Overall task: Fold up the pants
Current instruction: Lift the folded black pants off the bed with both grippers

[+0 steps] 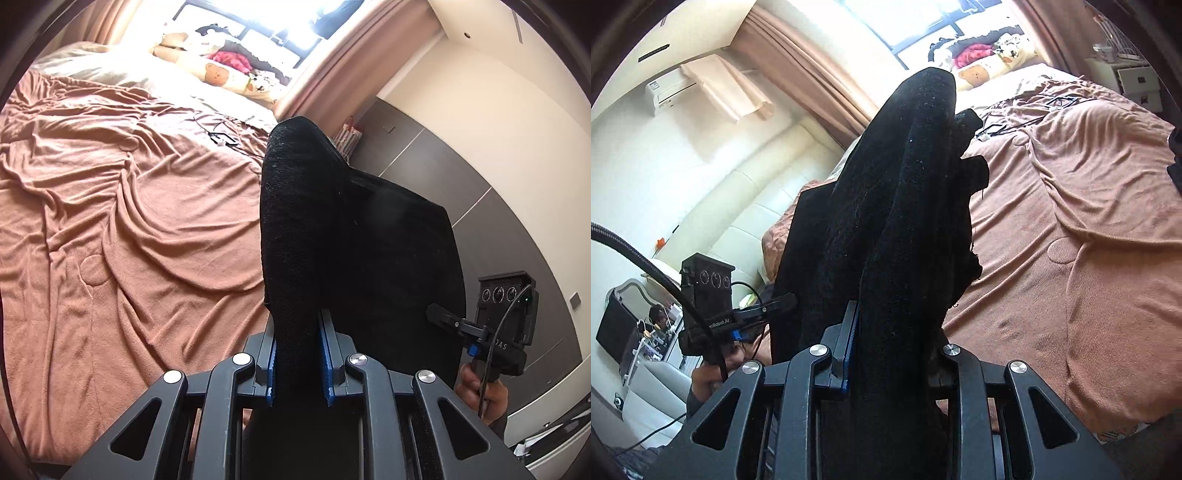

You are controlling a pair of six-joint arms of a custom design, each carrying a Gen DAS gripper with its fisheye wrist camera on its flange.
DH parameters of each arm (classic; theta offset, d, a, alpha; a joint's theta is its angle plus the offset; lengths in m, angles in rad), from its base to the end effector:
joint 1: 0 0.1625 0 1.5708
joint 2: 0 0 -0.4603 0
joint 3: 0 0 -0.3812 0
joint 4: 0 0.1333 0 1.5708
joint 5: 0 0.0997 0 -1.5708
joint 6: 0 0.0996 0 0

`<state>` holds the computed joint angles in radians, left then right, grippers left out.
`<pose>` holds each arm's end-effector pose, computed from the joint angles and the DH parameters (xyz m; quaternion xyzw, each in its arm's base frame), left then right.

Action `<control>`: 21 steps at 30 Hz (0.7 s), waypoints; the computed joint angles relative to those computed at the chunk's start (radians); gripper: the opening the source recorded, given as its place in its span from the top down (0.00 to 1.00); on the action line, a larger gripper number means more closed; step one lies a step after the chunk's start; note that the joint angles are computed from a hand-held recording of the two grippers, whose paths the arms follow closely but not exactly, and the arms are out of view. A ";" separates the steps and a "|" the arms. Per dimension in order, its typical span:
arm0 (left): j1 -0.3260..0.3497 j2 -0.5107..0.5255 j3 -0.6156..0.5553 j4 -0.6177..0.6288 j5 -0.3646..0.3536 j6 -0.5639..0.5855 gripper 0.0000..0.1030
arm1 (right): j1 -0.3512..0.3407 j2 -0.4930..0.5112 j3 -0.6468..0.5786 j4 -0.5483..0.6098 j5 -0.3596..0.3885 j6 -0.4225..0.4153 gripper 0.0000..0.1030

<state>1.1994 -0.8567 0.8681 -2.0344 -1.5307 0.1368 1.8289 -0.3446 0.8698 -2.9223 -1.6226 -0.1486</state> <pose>-0.1681 -0.8100 0.4600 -0.2406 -0.9442 0.2249 0.0068 0.3546 -0.8411 0.1328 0.1747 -0.8988 0.4021 0.0017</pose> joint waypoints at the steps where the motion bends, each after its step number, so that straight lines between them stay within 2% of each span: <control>1: -0.005 -0.003 0.002 -0.002 -0.003 0.003 0.81 | 0.004 -0.004 0.011 -0.012 -0.005 -0.002 0.78; 13: -0.066 -0.059 0.107 -0.053 -0.056 0.001 0.81 | 0.033 -0.169 0.281 -0.169 -0.058 -0.024 0.78; 21: -0.105 -0.023 0.099 -0.061 -0.091 0.008 0.81 | 0.028 -0.256 0.399 -0.224 -0.077 -0.041 0.78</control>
<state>1.0942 -0.8795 0.9668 -2.0950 -1.6215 0.1452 1.8571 -0.6002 1.2684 -3.1461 -1.6992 -0.1896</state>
